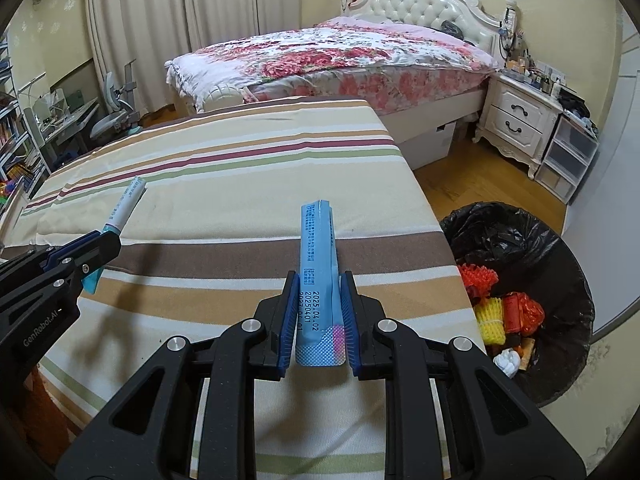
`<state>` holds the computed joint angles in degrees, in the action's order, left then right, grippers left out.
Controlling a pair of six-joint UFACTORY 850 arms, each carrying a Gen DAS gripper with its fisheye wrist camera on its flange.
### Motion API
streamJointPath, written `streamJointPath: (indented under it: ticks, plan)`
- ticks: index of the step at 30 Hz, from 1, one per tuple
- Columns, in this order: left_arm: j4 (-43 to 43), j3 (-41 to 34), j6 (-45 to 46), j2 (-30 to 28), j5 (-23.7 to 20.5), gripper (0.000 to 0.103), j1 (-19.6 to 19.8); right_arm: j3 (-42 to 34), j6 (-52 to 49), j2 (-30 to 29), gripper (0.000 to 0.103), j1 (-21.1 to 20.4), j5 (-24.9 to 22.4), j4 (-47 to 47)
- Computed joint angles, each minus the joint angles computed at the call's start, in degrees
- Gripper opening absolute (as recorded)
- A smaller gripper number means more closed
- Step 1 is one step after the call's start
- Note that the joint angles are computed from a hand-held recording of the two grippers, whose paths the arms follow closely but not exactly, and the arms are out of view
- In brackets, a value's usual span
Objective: Collect trash
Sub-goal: 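Carry the blue packet and teal tube over the black bin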
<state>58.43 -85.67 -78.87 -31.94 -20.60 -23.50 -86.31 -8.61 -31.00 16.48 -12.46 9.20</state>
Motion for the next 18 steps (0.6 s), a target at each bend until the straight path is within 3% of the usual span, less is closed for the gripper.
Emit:
streamJointPath:
  ticks: [13, 16, 18]
  plan:
    - [2.98, -0.13, -0.71, 0.17, 0.41, 0.02, -3.29, 7.75, -4.95, 6.04, 0.021, -2.13, 4.05, 5.79]
    - [3.87, -0.81, -0.78, -0.17, 0.51, 0.02, -4.12, 9.21, -4.42, 7.31, 0.021, -2.77, 5.2, 5.31]
    - [3.93, -1.6, -0.33, -0.6, 0.56, 0.02, -4.64, 10.14, 1.34, 8.06, 0.021, -3.17, 6.19, -0.56]
